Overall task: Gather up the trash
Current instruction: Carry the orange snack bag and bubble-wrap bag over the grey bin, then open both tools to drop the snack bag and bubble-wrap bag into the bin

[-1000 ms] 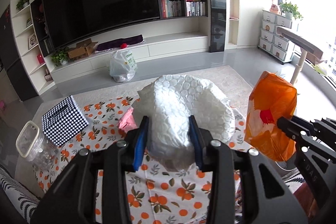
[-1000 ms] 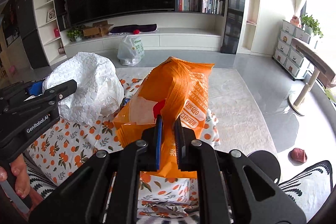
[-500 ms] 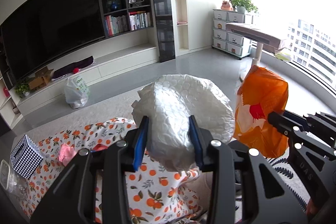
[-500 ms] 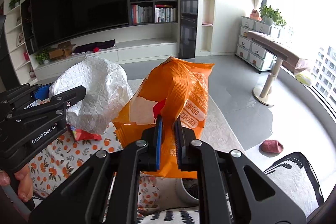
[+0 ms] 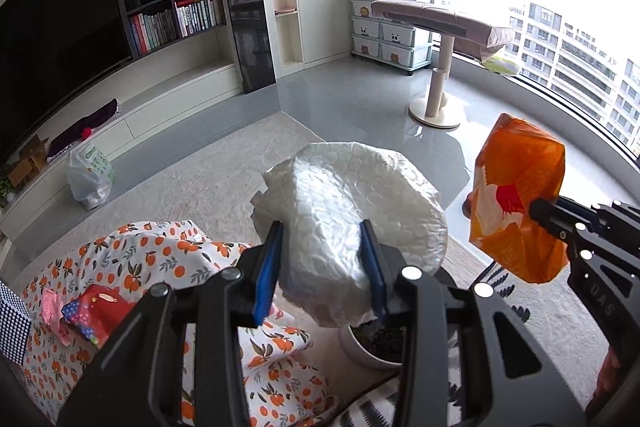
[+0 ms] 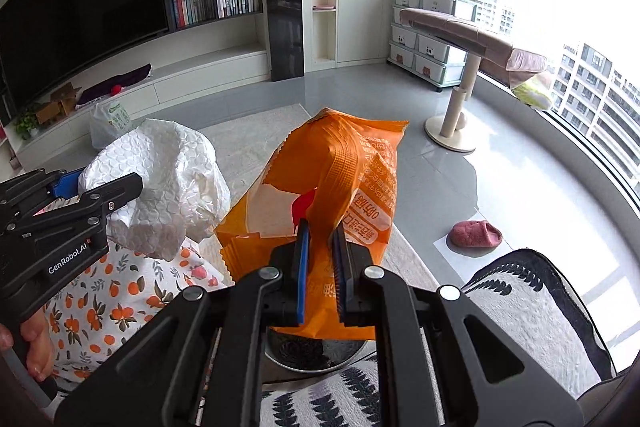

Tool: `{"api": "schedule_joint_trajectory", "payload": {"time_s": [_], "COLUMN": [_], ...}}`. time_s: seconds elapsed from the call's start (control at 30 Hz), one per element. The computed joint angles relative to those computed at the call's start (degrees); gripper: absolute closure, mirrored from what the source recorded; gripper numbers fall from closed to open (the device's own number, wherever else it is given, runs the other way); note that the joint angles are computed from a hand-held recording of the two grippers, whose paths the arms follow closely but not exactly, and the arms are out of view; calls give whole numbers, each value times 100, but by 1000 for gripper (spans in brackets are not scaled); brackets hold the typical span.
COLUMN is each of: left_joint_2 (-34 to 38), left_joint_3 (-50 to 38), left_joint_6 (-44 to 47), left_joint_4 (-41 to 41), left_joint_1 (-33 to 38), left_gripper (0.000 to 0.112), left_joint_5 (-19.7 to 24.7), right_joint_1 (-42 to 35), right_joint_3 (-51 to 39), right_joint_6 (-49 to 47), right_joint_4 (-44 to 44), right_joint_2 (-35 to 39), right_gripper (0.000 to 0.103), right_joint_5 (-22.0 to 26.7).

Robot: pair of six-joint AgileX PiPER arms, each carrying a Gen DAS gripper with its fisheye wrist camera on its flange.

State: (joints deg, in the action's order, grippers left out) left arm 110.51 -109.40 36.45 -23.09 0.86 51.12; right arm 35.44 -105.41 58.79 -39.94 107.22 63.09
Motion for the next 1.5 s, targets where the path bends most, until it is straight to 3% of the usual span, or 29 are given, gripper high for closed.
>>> {"api": "schedule_joint_trajectory", "payload": {"time_s": [0.3, 0.57, 0.67, 0.73, 0.8, 1.5], "left_joint_2": [742, 1281, 1404, 1439, 1463, 1524], "left_joint_3": [-113, -657, -835, -880, -897, -641], "left_joint_6": [-432, -595, -706, -725, -731, -530], "left_joint_4": [663, 966, 1074, 1098, 1112, 889], "left_joint_1": [-423, -280, -292, -289, -298, -957], "left_gripper": [74, 74, 74, 74, 74, 73], "left_joint_5": [-146, 83, 151, 165, 165, 124], "right_joint_1": [-624, -737, -800, -832, -824, -1065], "right_joint_3": [555, -42, -527, -753, -808, 756], "right_joint_6": [-281, -791, -1205, -1391, -1451, -335], "right_joint_4": [706, 1478, 1839, 2121, 2267, 1138], "right_joint_2": [429, 1402, 1874, 2103, 2205, 981], "right_gripper": [93, 93, 84, 69, 63, 63], "right_joint_5": [-750, -959, -712, -622, -626, -854]}}
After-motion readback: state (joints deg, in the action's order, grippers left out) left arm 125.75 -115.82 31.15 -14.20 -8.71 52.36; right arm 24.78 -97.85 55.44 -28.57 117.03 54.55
